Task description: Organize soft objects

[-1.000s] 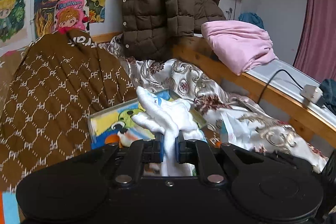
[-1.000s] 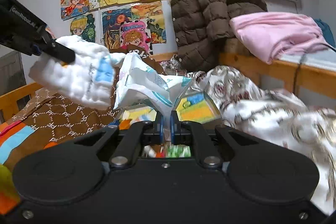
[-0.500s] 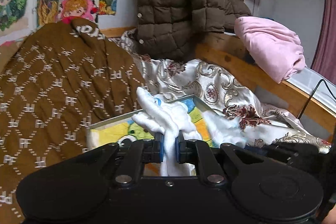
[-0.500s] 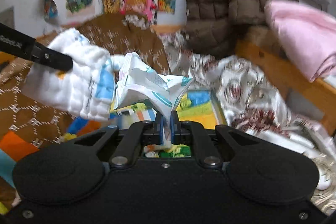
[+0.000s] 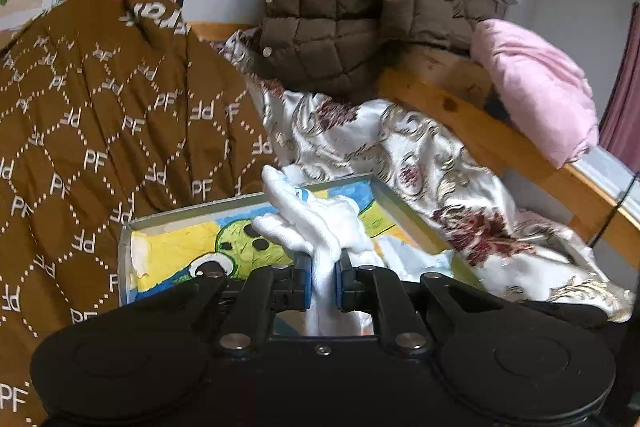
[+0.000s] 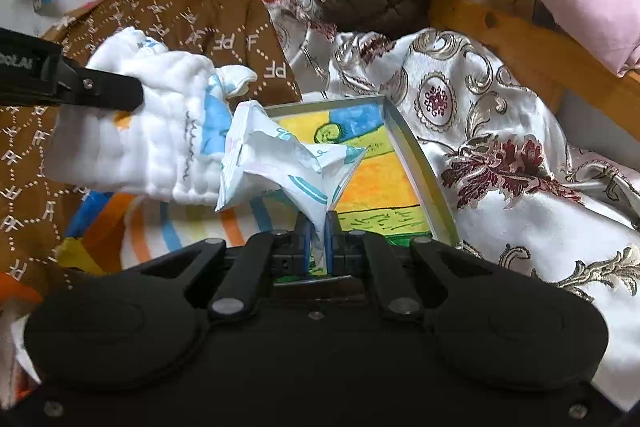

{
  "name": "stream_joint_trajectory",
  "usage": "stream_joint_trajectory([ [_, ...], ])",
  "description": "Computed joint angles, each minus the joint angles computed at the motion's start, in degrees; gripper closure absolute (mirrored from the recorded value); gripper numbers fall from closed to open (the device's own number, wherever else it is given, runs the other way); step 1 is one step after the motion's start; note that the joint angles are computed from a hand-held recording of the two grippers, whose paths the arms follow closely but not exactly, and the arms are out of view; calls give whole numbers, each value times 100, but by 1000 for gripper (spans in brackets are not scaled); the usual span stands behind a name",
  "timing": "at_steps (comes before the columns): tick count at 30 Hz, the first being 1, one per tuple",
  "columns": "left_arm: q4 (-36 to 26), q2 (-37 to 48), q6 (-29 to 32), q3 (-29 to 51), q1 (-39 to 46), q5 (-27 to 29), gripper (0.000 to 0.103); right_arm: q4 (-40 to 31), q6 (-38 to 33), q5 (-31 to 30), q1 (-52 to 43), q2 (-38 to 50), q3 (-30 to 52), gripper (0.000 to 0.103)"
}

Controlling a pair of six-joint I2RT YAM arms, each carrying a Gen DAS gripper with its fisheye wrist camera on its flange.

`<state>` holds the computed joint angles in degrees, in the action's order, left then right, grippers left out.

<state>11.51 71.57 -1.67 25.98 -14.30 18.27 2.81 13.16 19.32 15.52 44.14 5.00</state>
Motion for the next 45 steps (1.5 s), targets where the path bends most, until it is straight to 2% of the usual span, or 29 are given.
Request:
stream_joint_trajectory([
  [4,435,598,-36,24,47,-73,91,1057,-465,-441,-699,1491,387,100],
  [7,609,894,20,33,134,-93,91,1312,-574,-410,-798,1992,538,100],
  [13,584,1248,114,144,381,54,87,1279,-610,-218,-669,2405,803,99],
  [17,616,1295,139,112,501,121,83,1663,-651,-179,-596,2988,964,96],
  [20,636,1235,154,53,528,122,77,1585,-579,-6,-407,2929,967,95],
  [21,647,1191,142,17,526,101,71,1606,-567,27,-375,2963,977,94],
  [22,657,1135,122,-27,516,66,68,1594,-547,54,-341,2939,965,92],
  [30,534,487,178,-383,505,-139,41,1121,-529,43,-347,2189,792,72],
  [35,191,-263,246,-589,565,-229,32,393,-558,60,-309,1243,719,61],
  [41,-685,-1425,507,-758,869,-142,22,-1137,-486,142,-71,-423,829,47],
  [45,-1475,-2407,650,-842,1205,36,16,-2368,-307,583,496,-1436,1135,39],
])
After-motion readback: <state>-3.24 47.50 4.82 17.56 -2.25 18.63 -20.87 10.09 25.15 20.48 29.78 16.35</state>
